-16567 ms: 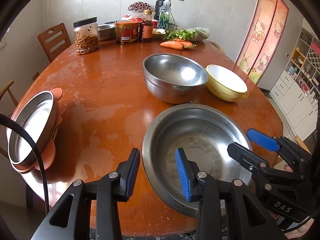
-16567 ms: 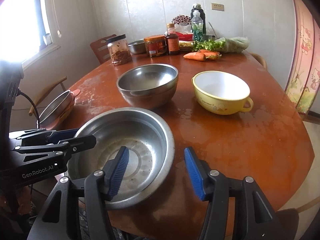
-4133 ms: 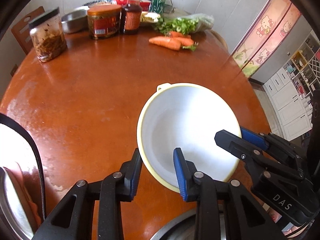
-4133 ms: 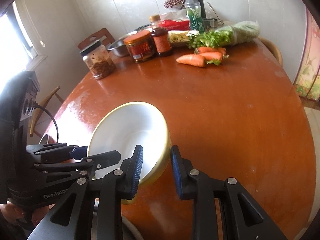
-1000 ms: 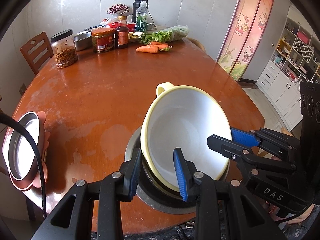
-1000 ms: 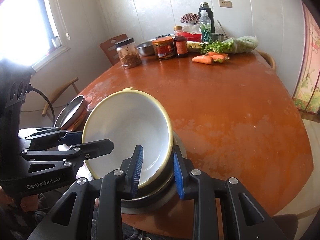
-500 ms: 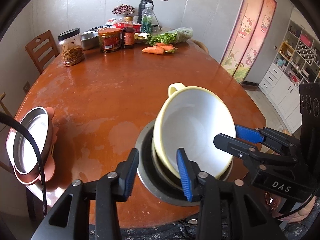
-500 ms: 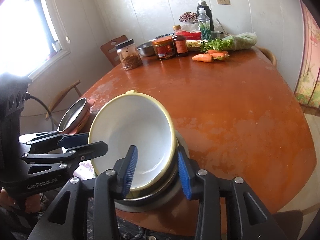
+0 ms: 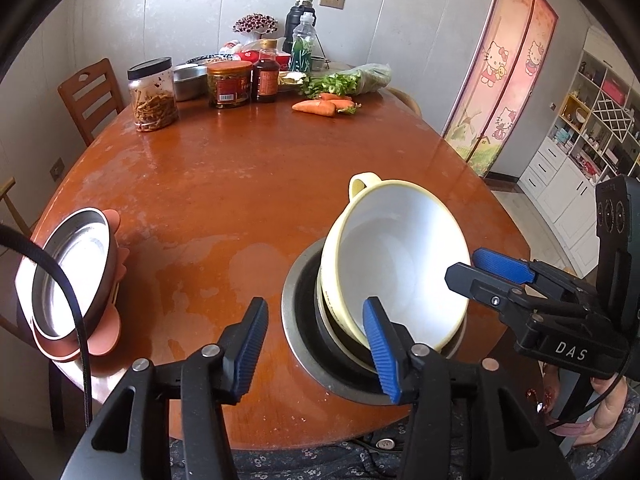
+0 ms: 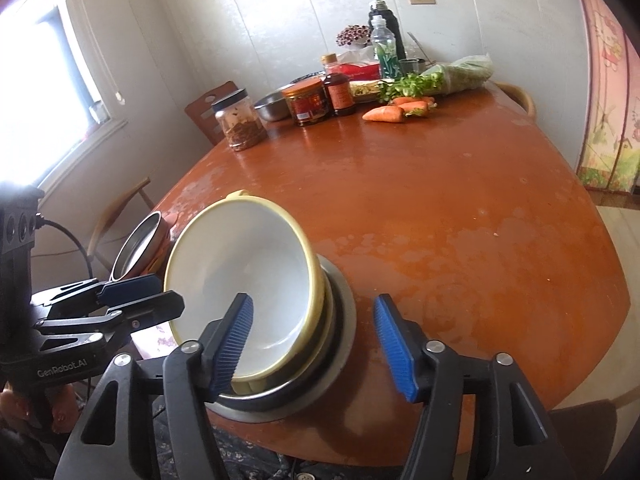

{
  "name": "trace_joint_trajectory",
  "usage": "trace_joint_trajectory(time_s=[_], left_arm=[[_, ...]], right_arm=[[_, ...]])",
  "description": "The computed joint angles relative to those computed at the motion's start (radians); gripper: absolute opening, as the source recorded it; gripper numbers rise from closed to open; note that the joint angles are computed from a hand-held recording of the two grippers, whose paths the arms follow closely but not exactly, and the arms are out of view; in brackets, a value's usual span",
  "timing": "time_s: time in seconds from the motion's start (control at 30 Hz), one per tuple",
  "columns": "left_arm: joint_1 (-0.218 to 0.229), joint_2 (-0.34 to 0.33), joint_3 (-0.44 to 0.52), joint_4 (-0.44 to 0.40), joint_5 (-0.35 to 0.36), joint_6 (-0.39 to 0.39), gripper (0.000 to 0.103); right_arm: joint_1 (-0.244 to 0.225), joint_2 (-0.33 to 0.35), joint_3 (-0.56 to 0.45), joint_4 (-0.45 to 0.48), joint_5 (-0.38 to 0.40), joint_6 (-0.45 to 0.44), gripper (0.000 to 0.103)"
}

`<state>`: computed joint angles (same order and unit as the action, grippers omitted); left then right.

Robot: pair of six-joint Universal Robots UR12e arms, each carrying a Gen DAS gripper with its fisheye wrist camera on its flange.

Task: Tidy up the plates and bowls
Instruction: 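Grasp the steel basin rim with the left gripper while the right gripper grips the stack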

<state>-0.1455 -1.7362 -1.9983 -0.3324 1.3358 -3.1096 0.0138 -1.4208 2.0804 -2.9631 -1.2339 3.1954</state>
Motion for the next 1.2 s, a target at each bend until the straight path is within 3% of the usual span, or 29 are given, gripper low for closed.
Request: trace_joint_trajectory(time_s=[0.23,0.63,1.2], left_arm=[[0.002,-0.003,-0.007,-0.003,-0.03,-0.003,0.06],[-0.004,-0.03,0.013,-0.046,-0.02,-0.028,0.073],[-0.008,-0.064,0.039,-0.098,-0.028,-0.027,0.074]], right_arm=[[-0.013,0.003,0.009,0.001,0.023,0.03,0.071],[-0.022,0.021,0.004,0.051,0.09,0.042,0.072],[-0.031,0.035,0.003,0.082,0.13,0.047,0.072]])
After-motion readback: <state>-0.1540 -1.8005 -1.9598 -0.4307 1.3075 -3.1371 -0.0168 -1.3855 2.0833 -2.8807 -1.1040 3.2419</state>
